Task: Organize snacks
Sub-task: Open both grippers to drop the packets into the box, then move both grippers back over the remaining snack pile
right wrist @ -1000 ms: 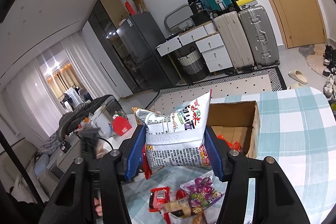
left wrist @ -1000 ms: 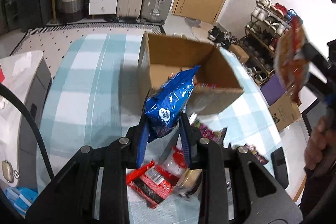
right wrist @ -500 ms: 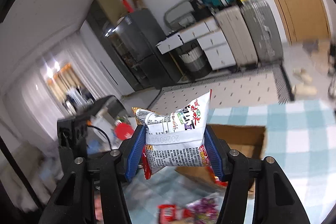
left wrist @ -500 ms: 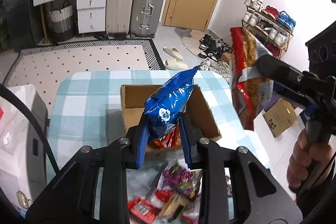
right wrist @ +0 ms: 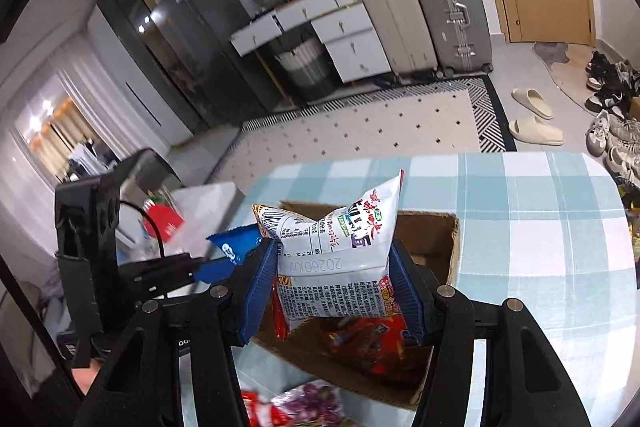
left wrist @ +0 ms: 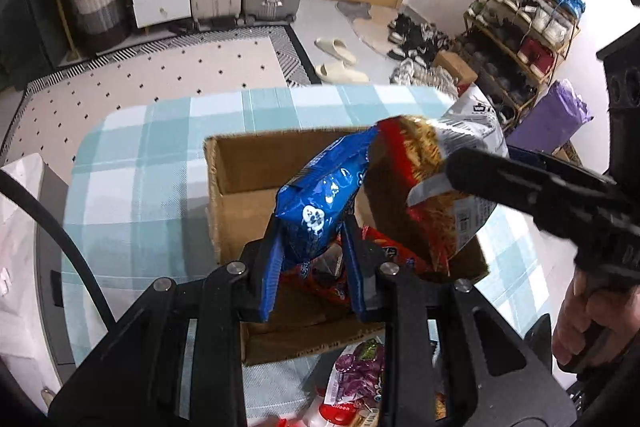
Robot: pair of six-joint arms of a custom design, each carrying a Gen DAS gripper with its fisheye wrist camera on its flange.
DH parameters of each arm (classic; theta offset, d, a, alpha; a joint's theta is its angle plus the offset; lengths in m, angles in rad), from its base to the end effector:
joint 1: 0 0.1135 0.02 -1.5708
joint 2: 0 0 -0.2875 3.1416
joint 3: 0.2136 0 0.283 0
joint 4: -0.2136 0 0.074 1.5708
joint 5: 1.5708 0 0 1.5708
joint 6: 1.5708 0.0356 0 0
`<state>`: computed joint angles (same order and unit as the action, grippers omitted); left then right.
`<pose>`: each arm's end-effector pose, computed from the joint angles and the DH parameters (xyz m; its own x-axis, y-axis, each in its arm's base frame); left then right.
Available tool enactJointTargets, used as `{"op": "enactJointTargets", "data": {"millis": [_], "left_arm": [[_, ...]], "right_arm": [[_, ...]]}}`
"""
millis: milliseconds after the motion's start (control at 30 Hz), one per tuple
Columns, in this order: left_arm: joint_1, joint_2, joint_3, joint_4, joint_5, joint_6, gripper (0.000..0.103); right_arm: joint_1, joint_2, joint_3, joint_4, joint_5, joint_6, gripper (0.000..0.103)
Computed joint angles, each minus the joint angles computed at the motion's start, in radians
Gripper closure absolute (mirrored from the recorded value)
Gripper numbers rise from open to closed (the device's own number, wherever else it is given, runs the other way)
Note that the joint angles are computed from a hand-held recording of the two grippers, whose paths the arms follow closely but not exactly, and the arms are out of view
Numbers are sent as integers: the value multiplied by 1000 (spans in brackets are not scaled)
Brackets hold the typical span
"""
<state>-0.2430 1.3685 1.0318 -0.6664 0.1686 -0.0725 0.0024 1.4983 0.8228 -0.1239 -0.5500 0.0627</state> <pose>0.2915 -0.0784 0.2684 -0.8397 0.1346 -0.5260 0.2647 0.9474 -0.1801 0.3252 0.0194 0.1993 -0.7385 0.0517 -0.6723 -0.3208 0.8501 0.4177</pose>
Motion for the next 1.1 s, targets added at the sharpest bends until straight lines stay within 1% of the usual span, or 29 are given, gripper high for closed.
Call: {"op": "enactJointTargets", "data": {"millis": [133, 200, 233, 367, 500, 533, 600, 633, 667, 733, 833, 867, 933, 1000, 1067, 1100], "left_arm": [[19, 103, 2, 26, 13, 9, 77], [32, 139, -1, 40, 37, 6, 78], [33, 154, -3, 49, 33, 1, 78], [40, 175, -11, 69, 30, -3, 78], [47, 180, -7, 60, 33, -17, 77], [43, 174, -10, 56, 24, -22, 77], [37, 145, -27, 56, 10, -22, 77], [27, 116, -44, 59, -10, -24, 74], [19, 92, -56, 58, -26, -27, 71], [-3, 37, -75, 42, -62, -38, 53], [-40, -33, -73, -10, -112, -64, 52], [-52, -60, -69, -30, -125, -71, 52], [-71, -110, -63, -62, -141, -86, 46], [-103, -174, -60, -91, -174, -105, 40], [-145, -230, -54, -124, -212, -109, 38], [-160, -244, -46, -141, -227, -103, 38]], "right_arm": [[24, 61, 5, 20, 39, -49, 46], [24, 103, 13, 32, 32, -50, 46], [23, 125, 19, 34, 27, -48, 46], [33, 179, 35, 28, 46, -45, 45], [45, 195, 34, 44, 67, -59, 45], [43, 193, 30, 52, 60, -59, 44], [41, 175, 14, 69, 71, -52, 35], [41, 165, 8, 73, 75, -54, 32], [41, 149, 0, 72, 75, -57, 32], [38, 100, -28, 73, 75, -63, 32], [18, 28, -77, 82, 50, -59, 31], [12, 4, -93, 86, 43, -58, 28], [0, -56, -131, 87, 40, -62, 23], [-11, -126, -165, 75, 37, -69, 22], [-27, -178, -183, 55, 14, -76, 22], [-42, -209, -194, 44, -16, -78, 21]]}}
